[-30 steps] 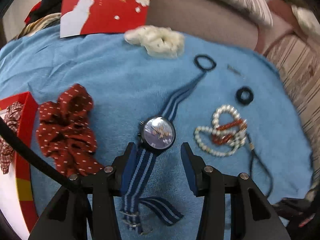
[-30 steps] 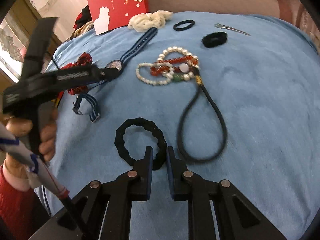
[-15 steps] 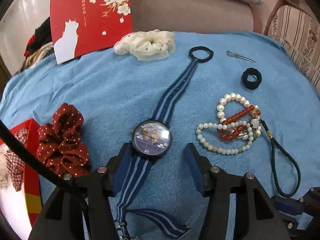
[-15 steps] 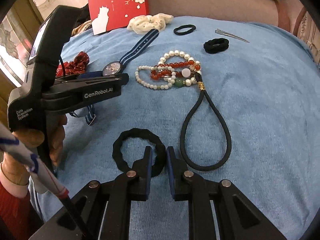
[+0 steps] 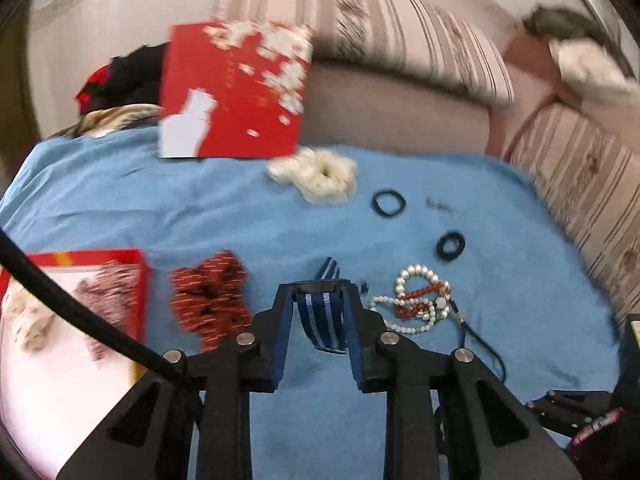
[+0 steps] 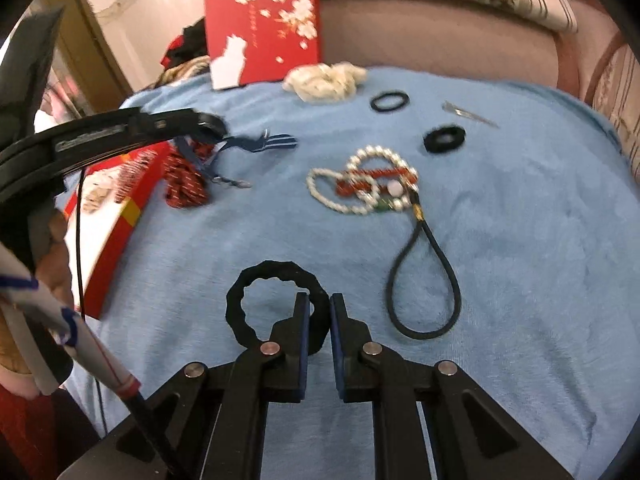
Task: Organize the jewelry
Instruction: 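Grasp the blue striped watch strap with the left tool, then carry the watch and hair tie into the red box and open both tools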
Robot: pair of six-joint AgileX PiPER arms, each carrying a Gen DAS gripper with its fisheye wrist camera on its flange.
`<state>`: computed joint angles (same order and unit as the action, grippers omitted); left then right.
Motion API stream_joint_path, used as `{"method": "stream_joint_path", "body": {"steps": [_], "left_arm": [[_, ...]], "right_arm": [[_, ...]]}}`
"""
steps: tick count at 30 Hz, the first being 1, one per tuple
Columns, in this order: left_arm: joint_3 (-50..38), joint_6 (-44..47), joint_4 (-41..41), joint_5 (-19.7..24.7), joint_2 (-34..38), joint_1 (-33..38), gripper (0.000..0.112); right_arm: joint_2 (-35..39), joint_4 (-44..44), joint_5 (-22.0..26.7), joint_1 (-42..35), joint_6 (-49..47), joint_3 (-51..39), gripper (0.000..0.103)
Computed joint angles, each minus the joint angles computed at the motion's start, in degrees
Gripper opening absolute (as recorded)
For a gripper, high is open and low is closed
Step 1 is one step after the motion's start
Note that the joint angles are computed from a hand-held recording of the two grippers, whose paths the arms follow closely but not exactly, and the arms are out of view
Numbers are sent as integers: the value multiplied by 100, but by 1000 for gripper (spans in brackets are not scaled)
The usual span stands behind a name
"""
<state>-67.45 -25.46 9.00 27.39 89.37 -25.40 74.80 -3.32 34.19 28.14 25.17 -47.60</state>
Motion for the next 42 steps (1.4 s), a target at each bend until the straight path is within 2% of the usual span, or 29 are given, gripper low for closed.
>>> {"method": "stream_joint_path", "body": {"steps": [5,11,13,16,18,20,24,29,35,37,40,41,42], "left_arm": [[664,710,-798,-46,-1039,820,24],[1299,2944,-2918,330,-2120,2784,24],[1408,3628,-3539,542,-2240,3469,24],[1429,4579,-4376,1100,-2142,4627,24],[1377,4796,-4548,1380,-1922,5248,24],[1339,4722,-4412,1412,-1696,5513,24],[1336,3931,-3476,1093,-1250,5452,24],[1301,3880,-3422,1128,-883,5463,23],[1193,3147,-2697,1078,-825,5070,23],[1119,3107,-2705,1197,-744,5045,24],[1017,3457,-3173,1395,-653,5180,30],[1025,3673,-3428,1456,-674,5278,33],[1038,3859,-3658,1498,-703,5364,35]], "right_arm": [[46,-381,281,638,543,-519,11],[669,-915,644,1709,1119,-1612,11],[980,-999,755,2014,1155,-2087,11],[1628,-1013,956,2413,1017,-2996,11],[2214,-981,1152,2627,855,-3744,11],[2817,-853,1374,2720,684,-4477,11],[4044,-696,1921,2776,525,-5936,11],[5196,-551,2536,2696,424,-7316,11],[6025,-279,3135,2551,317,-8547,11],[6169,-215,3239,2515,260,-8764,11],[6059,-113,3034,2458,308,-8493,12],[5997,-38,2955,2423,303,-8376,15],[5914,-20,2875,2423,341,-8247,23]]}}
